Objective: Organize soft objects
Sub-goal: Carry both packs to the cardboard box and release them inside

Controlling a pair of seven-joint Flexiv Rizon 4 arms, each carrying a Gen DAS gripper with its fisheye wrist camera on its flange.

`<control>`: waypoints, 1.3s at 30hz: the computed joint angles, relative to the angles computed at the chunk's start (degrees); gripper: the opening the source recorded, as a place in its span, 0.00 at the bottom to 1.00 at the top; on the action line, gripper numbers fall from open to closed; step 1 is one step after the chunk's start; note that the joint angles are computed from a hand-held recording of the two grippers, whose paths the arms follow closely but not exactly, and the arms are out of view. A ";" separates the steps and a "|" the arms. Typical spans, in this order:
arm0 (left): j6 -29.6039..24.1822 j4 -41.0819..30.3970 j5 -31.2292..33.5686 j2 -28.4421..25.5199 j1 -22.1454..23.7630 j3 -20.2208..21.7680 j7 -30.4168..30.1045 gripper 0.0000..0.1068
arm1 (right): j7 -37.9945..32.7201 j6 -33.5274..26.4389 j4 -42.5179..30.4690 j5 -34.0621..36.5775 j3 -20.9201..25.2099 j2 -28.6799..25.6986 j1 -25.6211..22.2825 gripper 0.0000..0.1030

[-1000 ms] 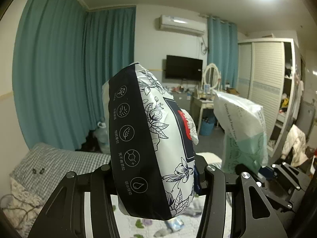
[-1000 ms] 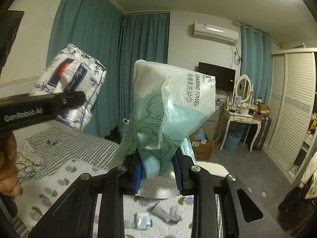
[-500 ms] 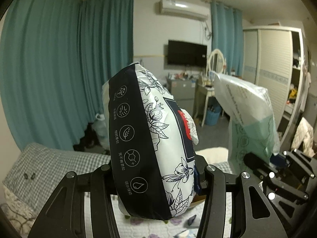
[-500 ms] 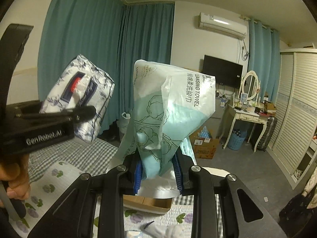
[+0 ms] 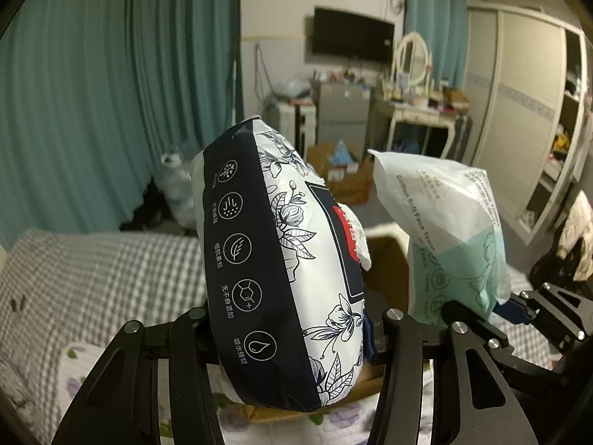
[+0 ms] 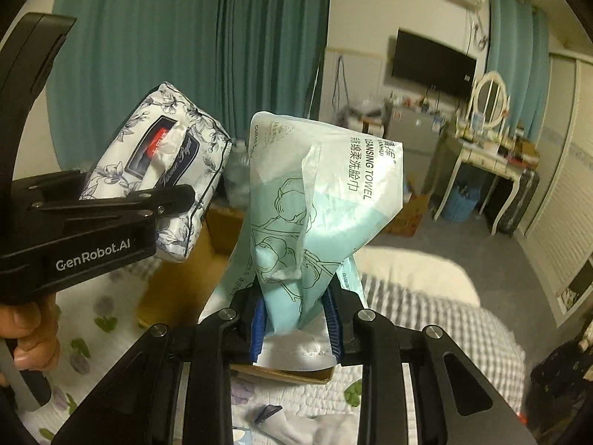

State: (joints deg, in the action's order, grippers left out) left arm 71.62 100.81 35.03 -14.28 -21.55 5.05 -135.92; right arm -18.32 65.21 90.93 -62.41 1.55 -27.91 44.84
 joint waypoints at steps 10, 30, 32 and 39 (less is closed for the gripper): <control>0.03 1.53 -11.23 -6.70 1.70 -1.17 9.08 0.46 | -12.37 -0.96 -4.28 12.92 1.81 -8.05 -0.27 0.26; 1.18 1.35 -12.94 -5.51 -2.13 4.14 9.40 0.64 | -12.29 -1.15 -1.09 14.10 -3.79 -5.61 3.97 0.56; 0.84 1.36 -9.49 -3.61 -3.25 5.19 6.47 0.72 | -10.16 -1.01 -0.02 12.36 -3.25 -4.08 3.49 0.56; -2.36 2.57 0.37 5.09 -3.83 4.22 -1.91 0.77 | -2.26 -2.52 5.43 3.26 -1.13 4.50 1.52 0.58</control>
